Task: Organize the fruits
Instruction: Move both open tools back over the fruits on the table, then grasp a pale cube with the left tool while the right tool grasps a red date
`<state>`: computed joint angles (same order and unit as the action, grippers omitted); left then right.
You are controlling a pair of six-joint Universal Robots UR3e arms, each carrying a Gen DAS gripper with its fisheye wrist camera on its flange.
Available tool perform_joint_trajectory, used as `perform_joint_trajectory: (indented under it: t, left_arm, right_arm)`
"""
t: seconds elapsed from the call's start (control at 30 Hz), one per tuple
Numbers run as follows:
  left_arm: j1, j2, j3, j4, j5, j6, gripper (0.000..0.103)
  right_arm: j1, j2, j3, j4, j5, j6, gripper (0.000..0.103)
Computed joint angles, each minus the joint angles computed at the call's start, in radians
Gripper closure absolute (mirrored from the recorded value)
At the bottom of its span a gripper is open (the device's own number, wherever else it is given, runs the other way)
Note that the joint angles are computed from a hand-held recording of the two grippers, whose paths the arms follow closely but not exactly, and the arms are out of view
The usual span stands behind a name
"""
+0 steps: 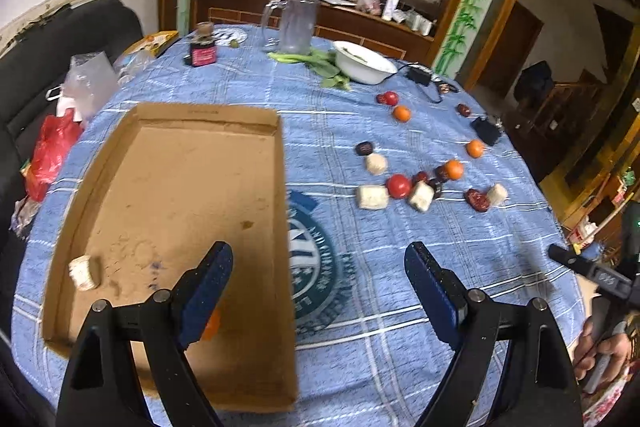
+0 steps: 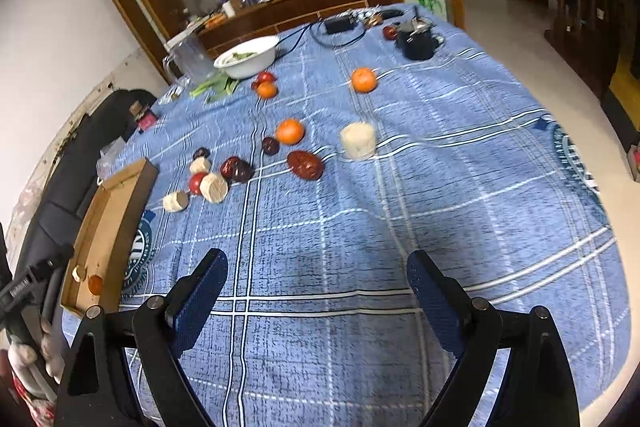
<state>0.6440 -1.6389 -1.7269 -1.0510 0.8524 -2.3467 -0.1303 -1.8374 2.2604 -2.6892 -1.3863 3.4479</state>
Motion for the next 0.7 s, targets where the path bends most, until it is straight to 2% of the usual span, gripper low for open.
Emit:
perform_joint_trajectory:
  t: [0.03, 0.07, 0.1, 0.17, 0.37, 0.47, 0.53, 0.67, 0.7]
  left_arm:
    - [-0.014, -0.005, 0.001, -0.001, -0.003, 0.003, 0.021]
    - [-0.032, -0.014, 0.006, -0.003, -0.001, 0.005, 0.027]
    - [-0.055, -0.026, 0.014, -0.003, 0.006, 0.004, 0.036]
    - [-0.111, -0.050, 0.037, -0.002, 0.026, -0.012, 0.045]
    - [-0.268, -0.192, 0.110, 0.134, 0.081, -0.144, 0.045]
    - [-0.343, -0.324, 0.209, 0.212, 0.154, -0.252, 0.045]
    - [-0.368, -0.375, 0.248, 0.239, 0.180, -0.288, 0.045]
    - [-0.406, -0.453, 0.300, 0.281, 0.213, -0.316, 0.045]
    - [-0.412, -0.469, 0.314, 0.281, 0.219, -0.315, 0.048]
  right_arm:
    - [0.009, 0.030, -0.006, -0.019, -0.002, -0.001, 0.010]
    - [0.016, 0.055, -0.013, -0.030, -0.006, -0.001, 0.011]
    - [0.022, 0.085, -0.029, -0.037, -0.010, -0.002, 0.016]
    - [0.030, 0.150, -0.072, -0.039, -0.013, -0.005, 0.022]
    - [0.077, 0.373, -0.256, -0.095, -0.068, -0.015, 0.025]
    - [0.105, 0.491, -0.364, -0.127, -0.119, -0.040, 0.025]
    - [0.114, 0.557, -0.425, -0.132, -0.138, -0.058, 0.025]
    - [0.092, 0.639, -0.494, -0.121, -0.099, -0.083, 0.029]
    - [0.085, 0.653, -0.503, -0.120, -0.090, -0.089, 0.031]
